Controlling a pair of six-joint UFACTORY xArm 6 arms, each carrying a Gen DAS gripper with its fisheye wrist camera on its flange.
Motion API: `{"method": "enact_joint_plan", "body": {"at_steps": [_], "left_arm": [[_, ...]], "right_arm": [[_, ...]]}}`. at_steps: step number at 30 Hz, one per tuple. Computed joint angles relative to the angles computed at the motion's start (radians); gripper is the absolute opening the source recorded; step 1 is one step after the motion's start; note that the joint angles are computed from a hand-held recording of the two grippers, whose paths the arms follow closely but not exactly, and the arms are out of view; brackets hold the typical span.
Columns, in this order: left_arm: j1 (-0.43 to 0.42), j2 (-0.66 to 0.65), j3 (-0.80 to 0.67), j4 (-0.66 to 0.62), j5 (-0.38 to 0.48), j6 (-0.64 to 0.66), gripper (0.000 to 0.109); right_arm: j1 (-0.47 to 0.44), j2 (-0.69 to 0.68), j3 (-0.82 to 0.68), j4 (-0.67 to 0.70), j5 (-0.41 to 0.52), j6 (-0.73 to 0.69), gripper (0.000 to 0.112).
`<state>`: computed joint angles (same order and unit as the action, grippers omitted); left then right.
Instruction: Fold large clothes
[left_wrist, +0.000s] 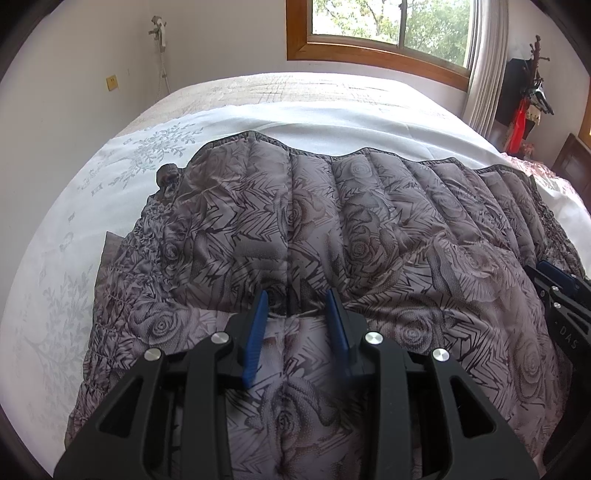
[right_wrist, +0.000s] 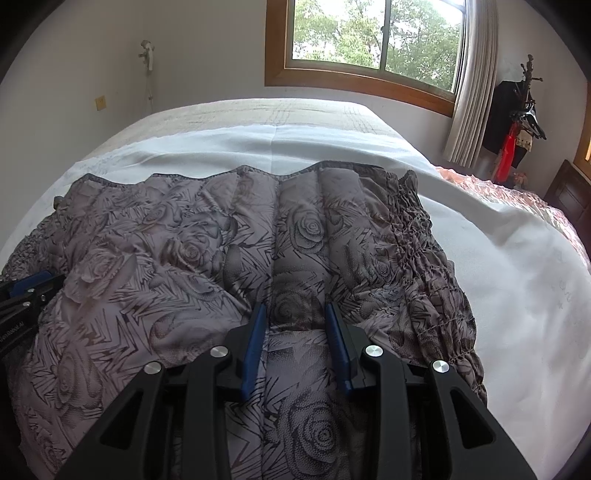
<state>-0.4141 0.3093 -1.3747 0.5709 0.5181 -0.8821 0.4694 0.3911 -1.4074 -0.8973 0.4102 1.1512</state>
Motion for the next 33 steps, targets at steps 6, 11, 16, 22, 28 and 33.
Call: {"method": "enact_joint_plan", "body": {"at_steps": [6,11,16,22,28,33], "left_arm": [[0.01,-0.015,0.002,-0.041,-0.005,0.034,0.032],[0.007,-0.03,0.006,-0.035,0.008,0.039,0.037],[0.0,-0.064,0.032,-0.034,0.011,0.047,0.049],[-0.017,-0.116,0.058,-0.005,0.036,0.045,0.058],[-0.016,-0.163,0.079,0.018,0.046,0.053,0.07],[-0.01,-0.192,0.086,0.032,0.064,0.067,0.076]], "right_arm": [[-0.018,-0.012,0.0,0.131,-0.025,-0.129,0.034],[-0.023,-0.025,0.005,0.196,-0.029,-0.19,0.036],[-0.029,-0.071,0.053,0.274,-0.068,-0.248,0.05],[-0.036,-0.145,0.114,0.322,-0.093,-0.316,0.062],[-0.065,-0.212,0.173,0.458,-0.113,-0.426,0.069],[-0.091,-0.248,0.204,0.579,-0.096,-0.531,0.076]]}}
